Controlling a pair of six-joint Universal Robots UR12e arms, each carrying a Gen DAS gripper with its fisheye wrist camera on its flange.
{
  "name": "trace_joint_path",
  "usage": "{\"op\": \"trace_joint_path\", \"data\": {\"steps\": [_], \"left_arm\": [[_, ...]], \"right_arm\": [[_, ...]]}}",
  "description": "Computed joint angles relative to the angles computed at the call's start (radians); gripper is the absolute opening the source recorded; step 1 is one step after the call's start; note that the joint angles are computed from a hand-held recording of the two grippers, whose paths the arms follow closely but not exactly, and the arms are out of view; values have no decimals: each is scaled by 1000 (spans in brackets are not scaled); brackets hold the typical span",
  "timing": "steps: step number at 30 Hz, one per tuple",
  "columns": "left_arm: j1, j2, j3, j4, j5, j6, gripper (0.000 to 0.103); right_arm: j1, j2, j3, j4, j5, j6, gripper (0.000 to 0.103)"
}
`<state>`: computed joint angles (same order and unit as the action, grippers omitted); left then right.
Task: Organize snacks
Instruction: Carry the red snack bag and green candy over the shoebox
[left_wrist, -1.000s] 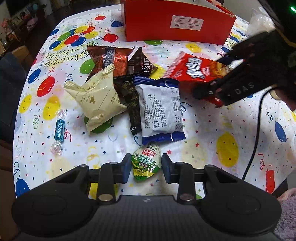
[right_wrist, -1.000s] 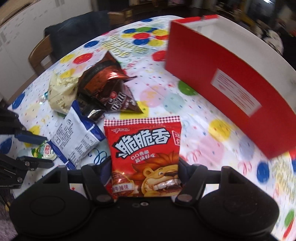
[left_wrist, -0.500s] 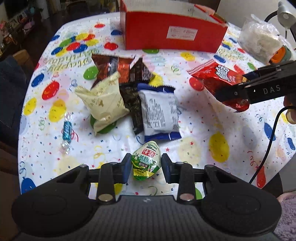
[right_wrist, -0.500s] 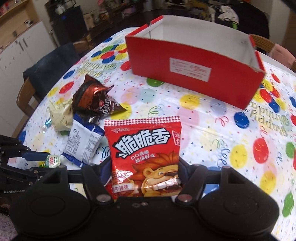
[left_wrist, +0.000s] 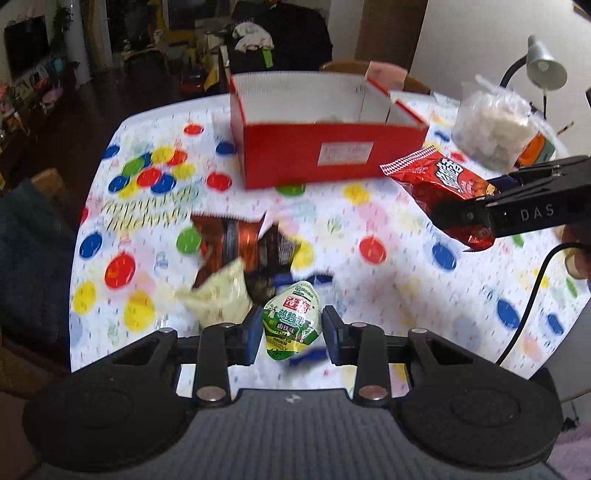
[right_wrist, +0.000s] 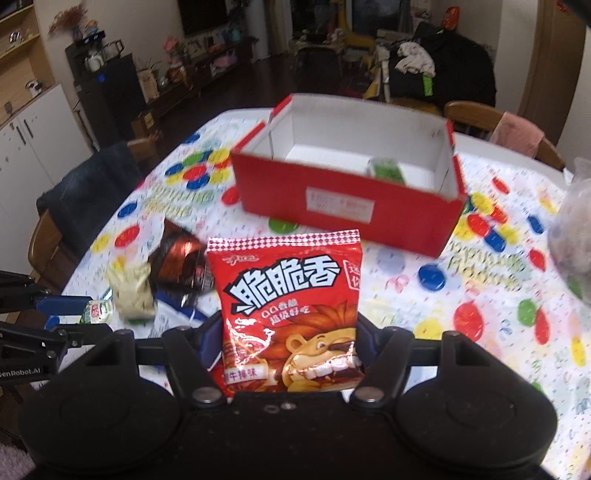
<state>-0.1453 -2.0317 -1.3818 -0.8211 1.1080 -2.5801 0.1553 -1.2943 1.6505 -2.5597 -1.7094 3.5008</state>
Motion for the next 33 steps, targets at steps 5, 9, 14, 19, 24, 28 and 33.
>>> {"op": "trace_joint_path", "data": {"steps": [5,9,14,19,24,28,33], "left_arm": [[-13,-29,72,7,-43,-42,34],[-34,-66,144,19,-49,-90,34],[-71,-135,265,2,-6,-163,34],[-106,-221,415,-72,50,-230,34],[-139,-310,570,-133,119,-288,34],[-161,-383,700,-186,168,-304,34],[-182,-504,929,-339,210,-325,34]], "right_arm": [[-16,-4,-21,-7,-43,10,69],[-39,2,-43,-21,-70,-14,69],[-79,21,-73,-43,-66,-60,69],[-128,51,-105,-46,-23,-79,69],[-171,87,-149,-23,34,-104,69],[-191,123,-192,6,62,-136,69],[-212,169,-247,65,119,-135,68]]}}
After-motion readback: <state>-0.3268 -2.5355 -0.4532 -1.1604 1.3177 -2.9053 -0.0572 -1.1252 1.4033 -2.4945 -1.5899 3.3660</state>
